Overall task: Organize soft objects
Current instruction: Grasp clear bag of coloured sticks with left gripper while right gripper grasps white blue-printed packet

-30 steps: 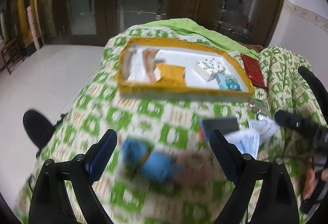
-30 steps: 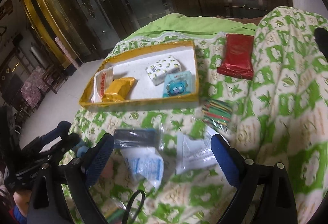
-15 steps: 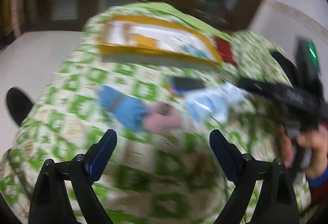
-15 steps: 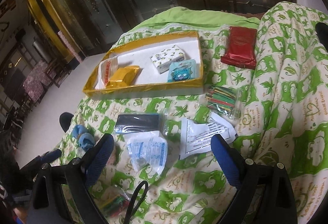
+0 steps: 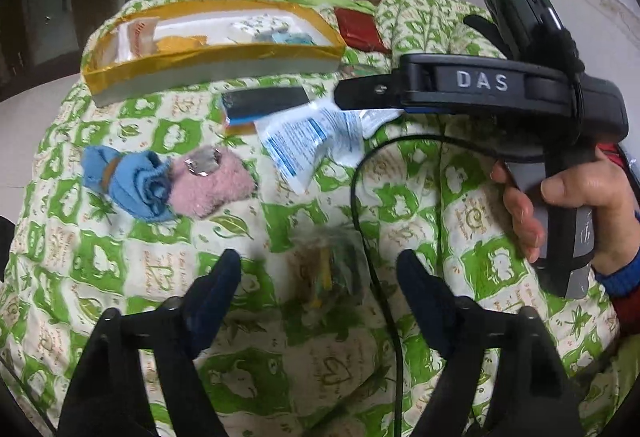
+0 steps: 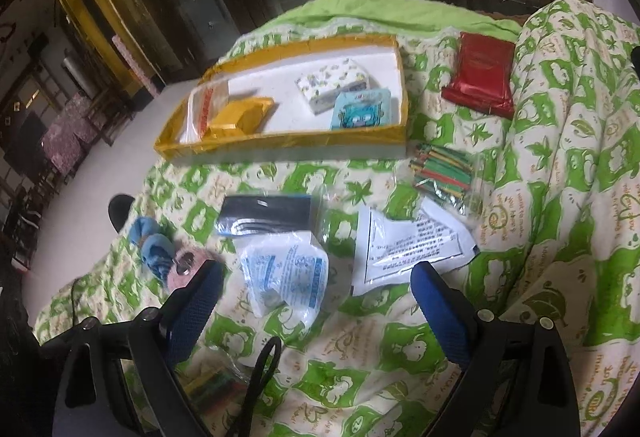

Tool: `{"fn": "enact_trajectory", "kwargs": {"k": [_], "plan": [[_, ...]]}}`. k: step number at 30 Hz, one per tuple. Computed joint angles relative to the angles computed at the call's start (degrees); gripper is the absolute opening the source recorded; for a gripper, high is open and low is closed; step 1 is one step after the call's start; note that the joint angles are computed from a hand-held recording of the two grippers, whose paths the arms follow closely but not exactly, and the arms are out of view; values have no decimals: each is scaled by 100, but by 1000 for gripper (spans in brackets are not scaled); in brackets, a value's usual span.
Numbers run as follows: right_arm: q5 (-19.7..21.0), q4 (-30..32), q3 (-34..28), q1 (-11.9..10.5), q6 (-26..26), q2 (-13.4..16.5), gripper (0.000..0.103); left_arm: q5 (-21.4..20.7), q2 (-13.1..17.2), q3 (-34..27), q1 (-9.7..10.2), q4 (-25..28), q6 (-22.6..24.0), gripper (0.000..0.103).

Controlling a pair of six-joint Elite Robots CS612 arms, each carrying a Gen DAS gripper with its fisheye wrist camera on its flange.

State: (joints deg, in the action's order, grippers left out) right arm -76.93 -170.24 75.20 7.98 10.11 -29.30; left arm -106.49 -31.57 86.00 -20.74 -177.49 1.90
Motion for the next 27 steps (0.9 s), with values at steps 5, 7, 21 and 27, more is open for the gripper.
{"fn": "enact_trajectory", "kwargs": {"k": [5, 7, 21, 27], "plan": [[-19, 311, -126, 72, -339, 55, 90, -54, 59, -98, -21, 368, 113, 48], [-28, 490, -242, 100, -433, 113, 90, -64, 89, -139, -26, 460, 113, 39], [-398, 1198, -771, 275, -832, 383, 52, 14, 145, -199, 60, 218, -386, 19], [-8, 775, -510, 157, -439, 260, 47, -39, 131, -150, 108, -57, -574, 17]]}}
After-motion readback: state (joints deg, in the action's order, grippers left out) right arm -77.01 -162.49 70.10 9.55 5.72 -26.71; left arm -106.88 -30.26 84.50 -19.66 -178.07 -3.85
